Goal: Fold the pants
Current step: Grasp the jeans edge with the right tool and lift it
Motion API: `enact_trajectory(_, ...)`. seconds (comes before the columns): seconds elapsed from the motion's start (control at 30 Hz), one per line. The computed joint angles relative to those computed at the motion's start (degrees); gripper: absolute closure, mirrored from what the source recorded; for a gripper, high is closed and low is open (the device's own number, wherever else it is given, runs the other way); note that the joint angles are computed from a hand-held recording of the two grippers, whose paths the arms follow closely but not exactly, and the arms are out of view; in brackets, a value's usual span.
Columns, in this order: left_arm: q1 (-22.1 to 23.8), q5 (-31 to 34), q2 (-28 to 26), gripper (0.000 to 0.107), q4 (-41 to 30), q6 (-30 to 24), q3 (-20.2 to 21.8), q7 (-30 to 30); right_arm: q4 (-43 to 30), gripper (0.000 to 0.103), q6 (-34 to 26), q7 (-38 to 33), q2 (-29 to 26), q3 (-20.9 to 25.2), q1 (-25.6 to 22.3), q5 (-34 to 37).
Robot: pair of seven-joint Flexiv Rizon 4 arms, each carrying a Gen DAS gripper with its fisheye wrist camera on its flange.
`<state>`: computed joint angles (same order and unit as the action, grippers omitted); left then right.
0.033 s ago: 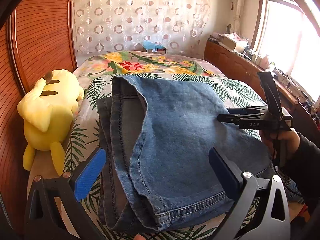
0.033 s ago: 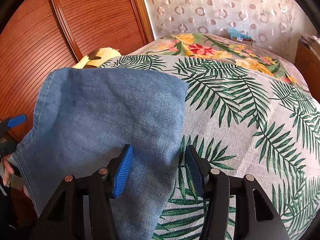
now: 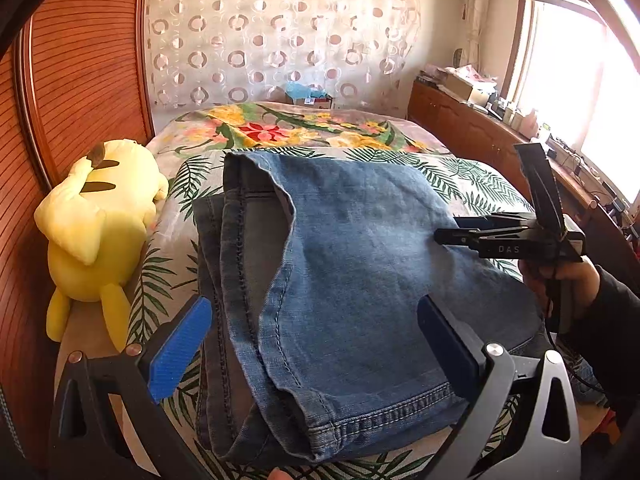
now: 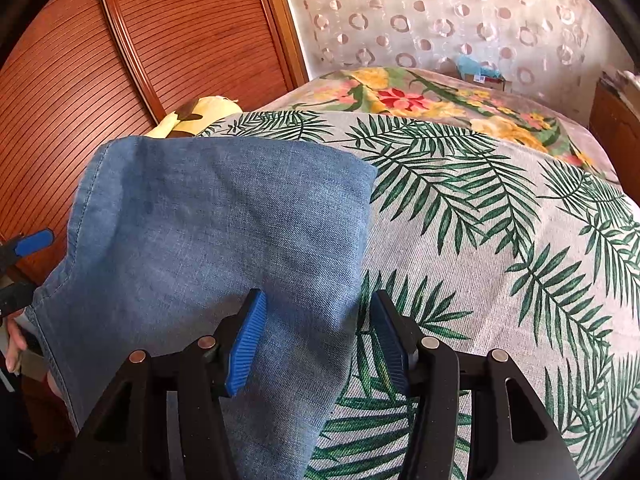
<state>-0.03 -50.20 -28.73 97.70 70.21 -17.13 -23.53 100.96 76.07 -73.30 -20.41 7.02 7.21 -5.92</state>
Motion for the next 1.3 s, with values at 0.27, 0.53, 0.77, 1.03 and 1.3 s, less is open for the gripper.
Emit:
enact_trajectory(0.27,-0.7,0.33,0.25,0.004,0.2,0.62,-0.07,-0.71,-0.59,0.059,1.43,-4.2,-1.17,2.46,-1.05,2.17)
enact_trajectory(0.53,-1.31,1.28,0.39,0.004,0.33,1.2,-0.42,-1.36,1.61,0.094,4.74,-6.71,2.02,3.22,-2.09,5.83)
enact_trajectory(0.77,-1.17,-0.51,1.12,0.004,0.54,1.68,-1.44,0.38,8.48,0.094,10.28,2.05,10.95,-4.51,1.14,-3.91)
enact_trajectory(1.03,-2.87,-0.77,0.74,0.004,-0.54,0.86,-1.37,1.07,16.8,0.094,7.5,16.76,15.42,-10.49,-4.25,-20.45)
enact_trajectory(1.3,-5.07,0.27,-1.05,0.004,-2.39,2.63,-3.11,1.06,19.46,0.09,10.01,23.13,13.53,-12.1,-8.16,-27.75)
